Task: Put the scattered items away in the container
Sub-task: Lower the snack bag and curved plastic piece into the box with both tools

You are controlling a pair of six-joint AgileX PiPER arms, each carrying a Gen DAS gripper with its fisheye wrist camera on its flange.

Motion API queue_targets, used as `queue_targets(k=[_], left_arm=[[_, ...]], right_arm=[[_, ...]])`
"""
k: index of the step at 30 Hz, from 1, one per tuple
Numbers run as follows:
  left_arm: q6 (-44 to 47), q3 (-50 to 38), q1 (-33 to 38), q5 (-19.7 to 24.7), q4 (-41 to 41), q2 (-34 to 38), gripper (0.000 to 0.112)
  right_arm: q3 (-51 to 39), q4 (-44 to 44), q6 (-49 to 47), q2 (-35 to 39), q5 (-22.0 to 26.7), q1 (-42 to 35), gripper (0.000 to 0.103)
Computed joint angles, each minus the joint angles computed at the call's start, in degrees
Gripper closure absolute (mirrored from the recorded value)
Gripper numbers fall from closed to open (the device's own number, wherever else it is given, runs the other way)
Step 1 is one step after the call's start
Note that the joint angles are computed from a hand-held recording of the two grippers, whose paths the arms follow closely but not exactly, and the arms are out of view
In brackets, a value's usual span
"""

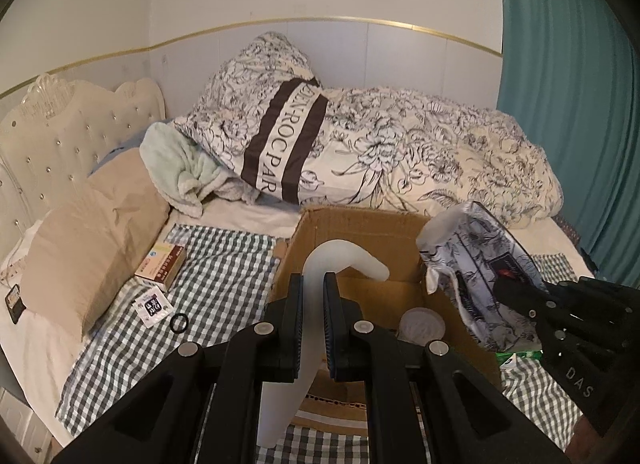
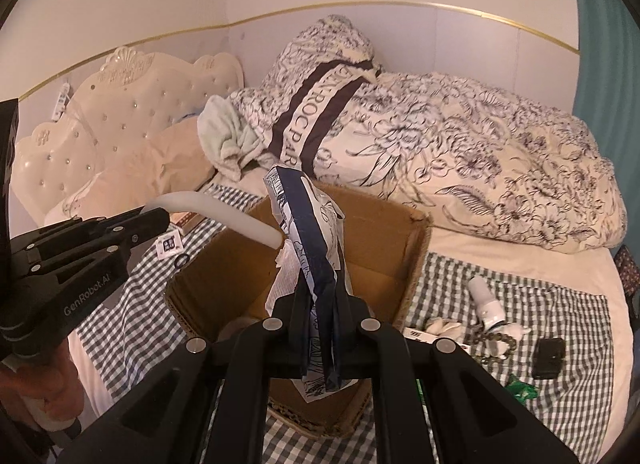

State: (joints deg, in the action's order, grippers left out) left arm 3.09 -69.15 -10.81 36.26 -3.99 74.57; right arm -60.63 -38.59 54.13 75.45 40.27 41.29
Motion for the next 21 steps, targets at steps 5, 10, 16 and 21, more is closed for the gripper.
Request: queue_targets(k=[5, 10, 16, 21], left_arm=[[0.77, 0.35, 0.14, -1.12, -0.5, 2.24, 0.104], [1.69, 0.6, 0.06, -2.32, -1.2, 4.81, 0.103], [1.78, 0.76, -0.78, -2.92, -1.23, 7.27, 0.101], [1.9, -1.13, -0.67, 0.01, -2.14, 9.69, 0.089]], right_arm=[[-0.16, 2.76, -2.67, 3.16, -3.47, -2.49, 0.095], [-0.13, 4.44, -4.1, 5.88, -6.01, -4.27, 0.095], [-0.09, 6.09, -5.28, 8.47, -7.2, -5.87, 0.095], [-0.43, 6.43, -5.34, 9.99, -6.44, -6.33, 0.085]])
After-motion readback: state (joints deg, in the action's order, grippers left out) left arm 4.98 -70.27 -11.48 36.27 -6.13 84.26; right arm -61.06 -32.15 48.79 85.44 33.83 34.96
